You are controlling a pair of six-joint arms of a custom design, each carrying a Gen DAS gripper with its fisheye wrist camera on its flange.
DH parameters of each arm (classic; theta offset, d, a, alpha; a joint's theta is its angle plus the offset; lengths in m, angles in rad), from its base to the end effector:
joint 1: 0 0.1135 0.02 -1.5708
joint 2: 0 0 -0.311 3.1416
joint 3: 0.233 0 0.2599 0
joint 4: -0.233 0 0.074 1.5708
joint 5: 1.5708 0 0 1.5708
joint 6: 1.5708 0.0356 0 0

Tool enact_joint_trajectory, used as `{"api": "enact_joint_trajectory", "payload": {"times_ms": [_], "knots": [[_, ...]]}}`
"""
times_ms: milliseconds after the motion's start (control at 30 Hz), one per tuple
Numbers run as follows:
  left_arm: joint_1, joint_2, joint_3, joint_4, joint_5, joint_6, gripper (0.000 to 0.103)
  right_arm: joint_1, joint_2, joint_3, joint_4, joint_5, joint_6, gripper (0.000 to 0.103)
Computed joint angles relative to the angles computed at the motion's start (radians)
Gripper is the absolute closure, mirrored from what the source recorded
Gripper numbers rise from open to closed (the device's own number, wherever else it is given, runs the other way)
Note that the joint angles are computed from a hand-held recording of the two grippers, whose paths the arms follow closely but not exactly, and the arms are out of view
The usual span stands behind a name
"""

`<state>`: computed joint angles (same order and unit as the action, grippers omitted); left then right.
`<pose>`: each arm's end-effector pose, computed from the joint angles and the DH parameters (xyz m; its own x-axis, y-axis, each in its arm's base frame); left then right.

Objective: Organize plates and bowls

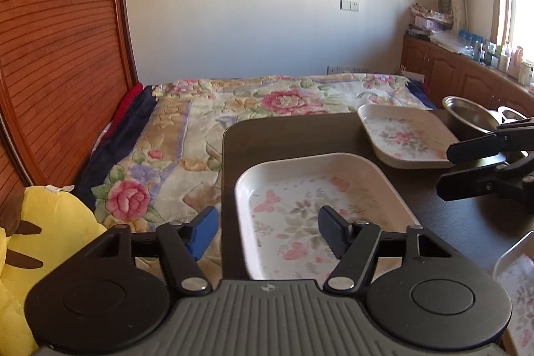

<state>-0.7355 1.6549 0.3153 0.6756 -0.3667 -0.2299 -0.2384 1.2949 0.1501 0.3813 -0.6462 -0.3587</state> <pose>0.1917 -0.1562 0.1249 -0.5400 0.2017 -0.8172 0.3019 0.9527 0.0357 0.1687 -0.0189 0.1364 -0.5469 -0.1555 -0.8226 -0.4551 0.8799 0.1363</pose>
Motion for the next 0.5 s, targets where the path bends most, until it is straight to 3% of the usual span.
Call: {"api": "enact_joint_trajectory", "payload": {"times_ms": [267,500], "knots": [[0.085,0.092,0.02,0.054,0.086,0.004,0.043,0.092,0.205,0.085,0.051,0.078,0.074,0.048],[0.108,0.133,0.034,0.064,0.114,-0.004,0.044,0.119,0.29,0.118,0.058,0.095,0.089,0.055]]}}
